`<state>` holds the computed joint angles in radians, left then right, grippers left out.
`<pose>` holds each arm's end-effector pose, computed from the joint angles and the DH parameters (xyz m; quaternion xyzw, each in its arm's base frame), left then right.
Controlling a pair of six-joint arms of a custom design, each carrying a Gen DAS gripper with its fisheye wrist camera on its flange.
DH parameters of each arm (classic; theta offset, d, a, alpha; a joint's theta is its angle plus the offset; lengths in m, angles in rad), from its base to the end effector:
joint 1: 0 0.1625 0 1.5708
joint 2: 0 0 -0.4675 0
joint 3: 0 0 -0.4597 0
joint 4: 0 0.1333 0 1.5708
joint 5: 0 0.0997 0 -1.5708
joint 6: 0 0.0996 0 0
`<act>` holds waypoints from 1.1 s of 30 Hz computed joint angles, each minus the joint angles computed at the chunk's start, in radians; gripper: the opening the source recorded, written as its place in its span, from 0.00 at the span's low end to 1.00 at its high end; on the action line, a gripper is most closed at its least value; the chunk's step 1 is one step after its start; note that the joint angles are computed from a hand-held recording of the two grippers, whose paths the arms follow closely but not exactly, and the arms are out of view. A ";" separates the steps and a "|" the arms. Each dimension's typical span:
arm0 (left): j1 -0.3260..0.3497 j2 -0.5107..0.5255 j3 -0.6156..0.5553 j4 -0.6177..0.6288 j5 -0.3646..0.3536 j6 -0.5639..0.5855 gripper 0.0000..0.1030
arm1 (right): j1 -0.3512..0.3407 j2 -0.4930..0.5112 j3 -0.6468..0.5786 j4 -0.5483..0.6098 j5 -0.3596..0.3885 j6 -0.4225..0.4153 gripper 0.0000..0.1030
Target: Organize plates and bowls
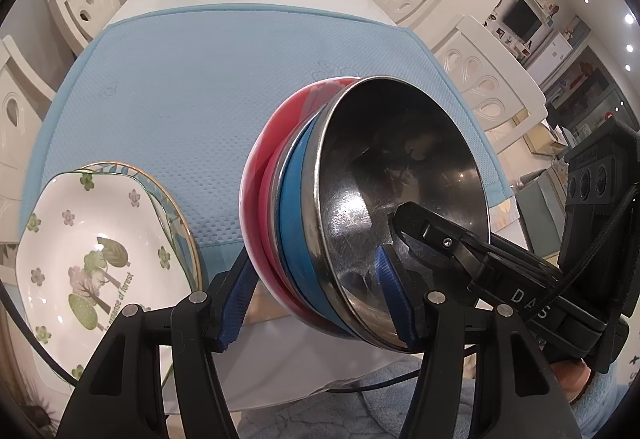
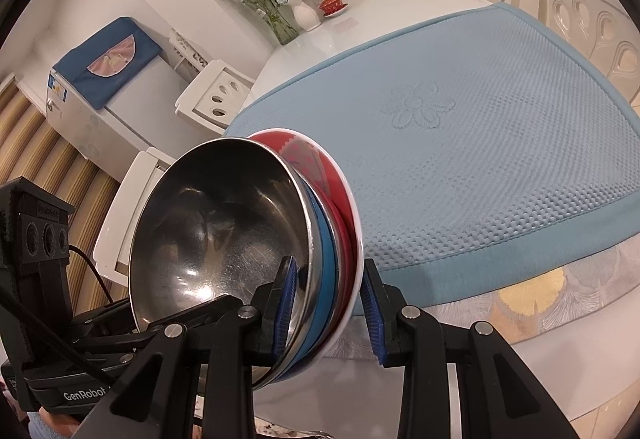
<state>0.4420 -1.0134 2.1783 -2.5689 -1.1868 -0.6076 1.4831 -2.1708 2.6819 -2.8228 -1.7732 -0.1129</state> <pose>-0.3896 -0.3731 0.0293 0.2674 0.9411 -0.0923 0.1853 0.0886 -0.2853 0.3188 -0.0249 -0.9278 0.3489 0.1298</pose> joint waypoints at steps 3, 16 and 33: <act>-0.001 -0.005 0.004 -0.006 0.006 -0.005 0.54 | 0.000 0.004 0.001 -0.005 0.001 0.000 0.31; -0.007 -0.069 0.043 -0.023 0.065 -0.028 0.54 | 0.064 0.078 -0.010 -0.067 -0.019 -0.014 0.31; -0.013 -0.191 0.115 0.011 0.152 -0.128 0.54 | 0.202 0.281 -0.067 -0.147 -0.044 -0.022 0.31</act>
